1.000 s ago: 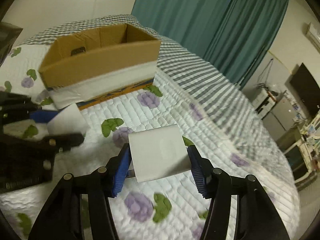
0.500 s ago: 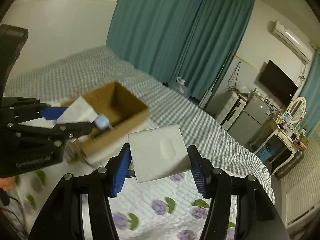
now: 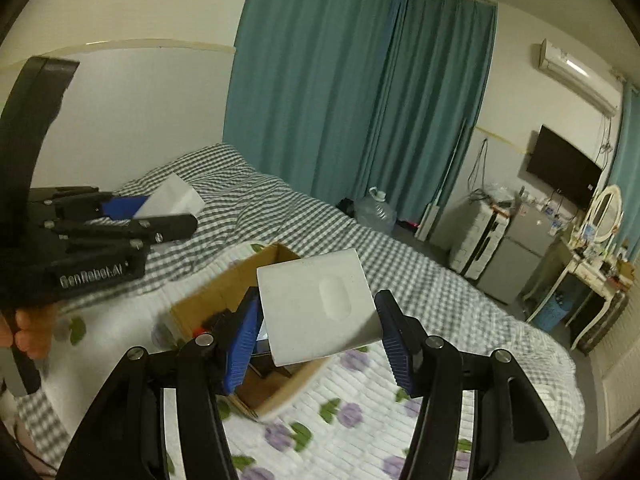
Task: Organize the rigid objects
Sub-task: 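Carry the white charger with the left tool while the right tool carries the white block over the box, then open both tools to drop the white charger and white block into the box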
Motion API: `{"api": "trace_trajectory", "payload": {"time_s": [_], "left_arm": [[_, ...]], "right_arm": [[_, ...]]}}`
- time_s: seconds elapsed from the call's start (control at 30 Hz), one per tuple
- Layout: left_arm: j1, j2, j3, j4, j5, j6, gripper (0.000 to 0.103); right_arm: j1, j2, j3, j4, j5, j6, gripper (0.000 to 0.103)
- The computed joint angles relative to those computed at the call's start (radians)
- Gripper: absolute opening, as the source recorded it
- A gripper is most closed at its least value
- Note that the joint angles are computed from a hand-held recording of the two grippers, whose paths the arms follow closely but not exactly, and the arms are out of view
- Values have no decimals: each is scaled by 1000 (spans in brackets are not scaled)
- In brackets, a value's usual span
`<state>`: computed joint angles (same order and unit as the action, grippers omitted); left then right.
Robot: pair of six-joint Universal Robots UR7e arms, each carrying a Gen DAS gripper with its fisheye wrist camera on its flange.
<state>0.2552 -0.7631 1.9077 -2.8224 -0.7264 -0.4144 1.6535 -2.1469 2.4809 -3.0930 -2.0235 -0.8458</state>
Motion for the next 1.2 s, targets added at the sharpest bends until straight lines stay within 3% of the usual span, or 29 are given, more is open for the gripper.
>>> {"api": "trace_trajectory", "payload": {"time_s": [0.17,0.33,0.43,0.67,0.8,1.2], "left_arm": [[81,56,-41,-12,-66,65,42],[133,146,-105,-32,-86,173,42],[160,185,-141,-34,-123,220,42],[201,265,-227,16,-169,292,42],[207,313,-277,87,-134,309,42],[242,356,-335,215,-140,237,42]], "right_arm": [[-60,171,-30,-106,31,22,57],[-142,297,-73,-155,68,59,57],[-205,348,-104,-165,97,79,57],[-282,437,-165,-162,105,113,57],[-302,468,-199,-141,112,130,57],[-309,578,-250,-144,83,149,53]]}}
